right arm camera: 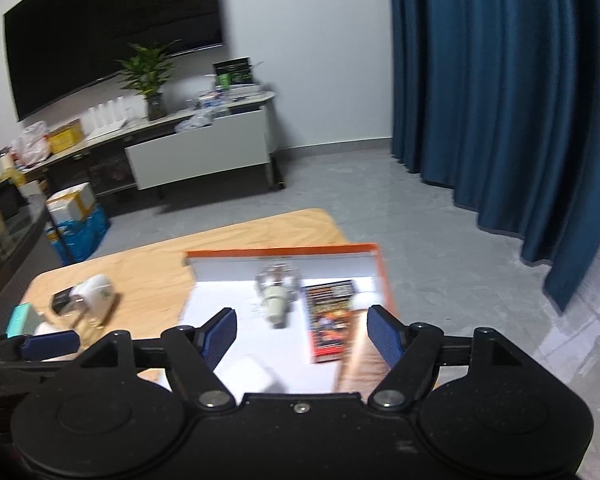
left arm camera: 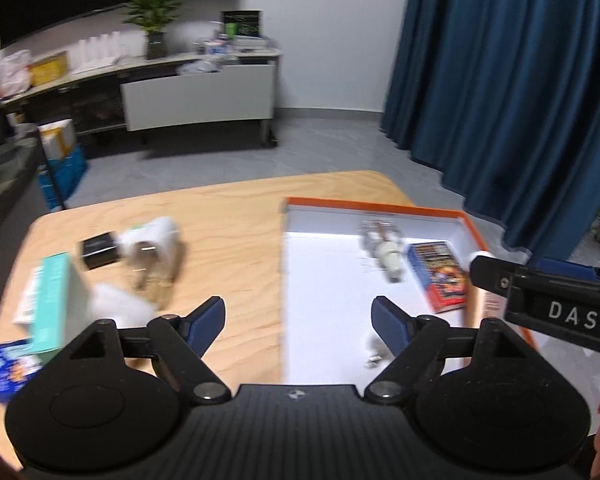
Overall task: Organize rigid objects
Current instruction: 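Open both tools, releasing the charger and lotion bottle into the white box, then move both tools back toward the objects on the table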
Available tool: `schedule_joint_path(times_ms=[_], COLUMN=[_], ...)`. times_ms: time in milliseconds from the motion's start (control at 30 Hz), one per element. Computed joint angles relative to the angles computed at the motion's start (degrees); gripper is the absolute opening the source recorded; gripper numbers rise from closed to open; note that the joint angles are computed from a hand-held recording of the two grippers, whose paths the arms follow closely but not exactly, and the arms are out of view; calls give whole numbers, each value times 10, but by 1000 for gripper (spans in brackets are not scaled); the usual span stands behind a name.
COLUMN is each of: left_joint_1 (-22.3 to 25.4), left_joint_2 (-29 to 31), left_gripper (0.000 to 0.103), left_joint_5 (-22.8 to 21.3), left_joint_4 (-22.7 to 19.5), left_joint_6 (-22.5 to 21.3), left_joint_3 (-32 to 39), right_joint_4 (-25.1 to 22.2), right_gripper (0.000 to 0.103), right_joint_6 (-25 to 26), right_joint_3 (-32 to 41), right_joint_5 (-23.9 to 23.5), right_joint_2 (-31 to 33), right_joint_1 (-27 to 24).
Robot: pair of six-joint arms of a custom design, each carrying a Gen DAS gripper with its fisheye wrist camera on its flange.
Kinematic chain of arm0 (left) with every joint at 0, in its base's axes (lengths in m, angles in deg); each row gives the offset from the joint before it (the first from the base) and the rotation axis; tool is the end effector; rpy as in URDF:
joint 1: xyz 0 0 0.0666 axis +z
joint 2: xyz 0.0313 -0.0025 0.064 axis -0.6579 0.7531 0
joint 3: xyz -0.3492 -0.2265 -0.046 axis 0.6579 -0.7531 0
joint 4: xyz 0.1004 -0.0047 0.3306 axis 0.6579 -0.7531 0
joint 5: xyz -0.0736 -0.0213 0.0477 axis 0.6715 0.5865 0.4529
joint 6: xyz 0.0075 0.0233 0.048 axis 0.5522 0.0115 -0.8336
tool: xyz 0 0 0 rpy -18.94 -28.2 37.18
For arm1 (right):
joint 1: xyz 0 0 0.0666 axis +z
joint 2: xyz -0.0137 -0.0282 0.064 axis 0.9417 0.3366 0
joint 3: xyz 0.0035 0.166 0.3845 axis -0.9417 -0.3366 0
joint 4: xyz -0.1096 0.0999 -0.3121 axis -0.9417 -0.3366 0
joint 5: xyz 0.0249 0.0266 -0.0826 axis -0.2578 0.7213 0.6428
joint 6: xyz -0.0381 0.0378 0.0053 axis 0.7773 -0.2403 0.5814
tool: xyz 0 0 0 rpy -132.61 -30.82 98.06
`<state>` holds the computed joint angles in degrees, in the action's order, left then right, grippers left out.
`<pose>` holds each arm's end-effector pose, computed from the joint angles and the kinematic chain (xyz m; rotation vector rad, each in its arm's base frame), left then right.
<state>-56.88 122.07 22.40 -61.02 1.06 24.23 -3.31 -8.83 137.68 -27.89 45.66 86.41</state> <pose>0.5778 -0.1645 0.3139 0.2351 2.2999 -0.2161 0.5660 0.1546 0.3185 0.2315 2.2600 0.0956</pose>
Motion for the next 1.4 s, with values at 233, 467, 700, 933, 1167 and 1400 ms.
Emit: schedule_joint_path(times_ms=[233, 467, 700, 933, 1167, 1400], left_joint_1=[44, 89, 132, 160, 192, 203], left_joint_2=[-26, -52, -47, -22, 20, 65], left_gripper=[82, 85, 95, 99, 102, 101], left_joint_5=[-24, -55, -91, -63, -80, -80], left_joint_4=[1, 23, 42, 78, 83, -16], left_joint_6=[22, 37, 58, -3, 42, 40], left_joint_3=[-38, -86, -120, -112, -59, 28], right_joint_4=[-15, -26, -31, -41, -53, -58], right_gripper=[85, 85, 85, 85, 85, 85], right_joint_6=[17, 36, 55, 59, 50, 61], right_joint_3=[33, 57, 66, 74, 86, 93], right_joint_5=[-25, -44, -53, -49, -43, -43], right_joint_2=[19, 34, 42, 51, 61, 67], right_joint_1=[34, 67, 87, 94, 93, 96])
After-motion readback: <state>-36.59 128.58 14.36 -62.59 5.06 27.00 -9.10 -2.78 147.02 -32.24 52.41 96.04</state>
